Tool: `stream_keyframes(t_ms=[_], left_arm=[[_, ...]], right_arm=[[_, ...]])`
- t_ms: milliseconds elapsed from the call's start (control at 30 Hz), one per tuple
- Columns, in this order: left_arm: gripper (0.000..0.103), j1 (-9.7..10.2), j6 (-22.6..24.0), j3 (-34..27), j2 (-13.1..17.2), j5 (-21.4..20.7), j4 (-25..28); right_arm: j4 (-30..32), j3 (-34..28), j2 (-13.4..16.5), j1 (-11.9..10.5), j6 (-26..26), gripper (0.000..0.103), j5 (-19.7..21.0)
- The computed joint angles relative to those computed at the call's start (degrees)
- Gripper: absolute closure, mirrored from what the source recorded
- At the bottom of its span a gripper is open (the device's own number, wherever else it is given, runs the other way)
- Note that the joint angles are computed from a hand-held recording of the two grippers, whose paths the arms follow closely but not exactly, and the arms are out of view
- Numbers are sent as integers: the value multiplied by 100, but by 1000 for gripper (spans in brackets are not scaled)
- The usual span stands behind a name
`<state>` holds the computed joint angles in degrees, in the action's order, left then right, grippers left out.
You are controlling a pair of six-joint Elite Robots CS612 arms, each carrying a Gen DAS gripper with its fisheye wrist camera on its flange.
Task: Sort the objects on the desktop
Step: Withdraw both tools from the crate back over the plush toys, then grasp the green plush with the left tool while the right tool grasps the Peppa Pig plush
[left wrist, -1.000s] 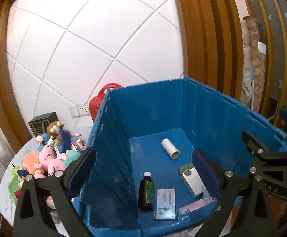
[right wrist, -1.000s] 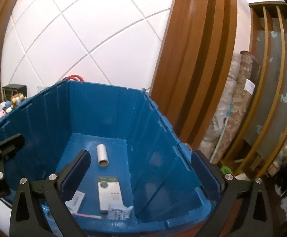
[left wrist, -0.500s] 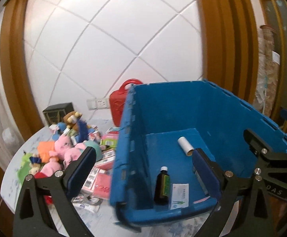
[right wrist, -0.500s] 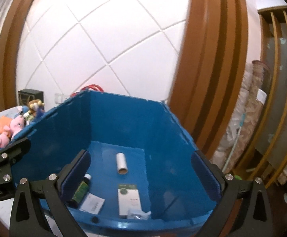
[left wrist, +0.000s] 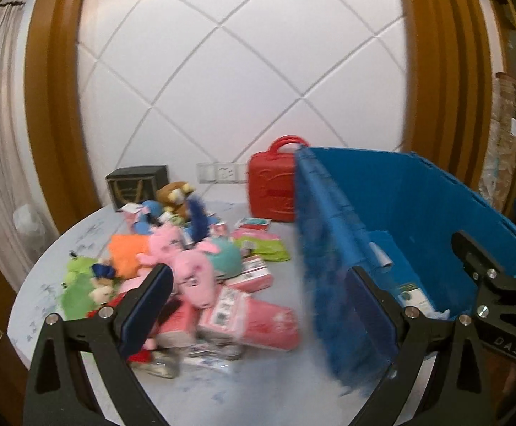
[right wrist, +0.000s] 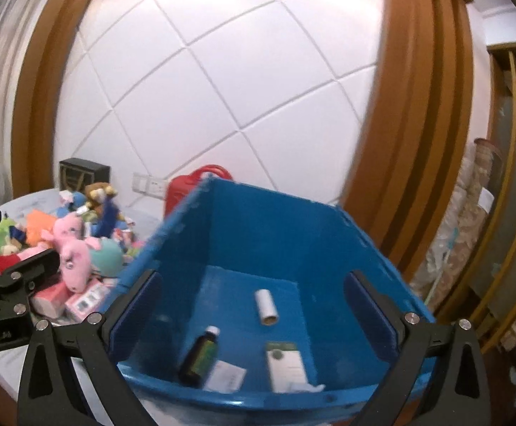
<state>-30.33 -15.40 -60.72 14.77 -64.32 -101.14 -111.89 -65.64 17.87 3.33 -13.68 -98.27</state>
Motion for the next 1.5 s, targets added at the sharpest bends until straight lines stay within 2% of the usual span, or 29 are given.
stream_keyframes(t_ms=[433, 633, 833, 1033, 1333, 1500], left_arm=[[4, 723, 263, -1123, 545, -451, 726], [4, 966, 97, -1354, 689, -650, 984], [4, 1162, -310, -1358, 774, -586, 1429], [4, 1289, -640, -1009, 685, -403, 1906], [4, 1298, -590, 60, 289, -602, 1787], [4, 1343, -702, 278, 221, -551, 1831]], right_arm=[[-14, 544, -161, 826, 330, 0, -491], [232, 760, -228, 1019, 374, 0, -465], [499, 1030, -292, 1060, 501, 0, -367], [609, 1648, -481, 991, 691, 0, 62], [433, 2983, -1008, 796, 896, 0, 699], [250, 3748, -1319, 729, 954, 0, 1003]])
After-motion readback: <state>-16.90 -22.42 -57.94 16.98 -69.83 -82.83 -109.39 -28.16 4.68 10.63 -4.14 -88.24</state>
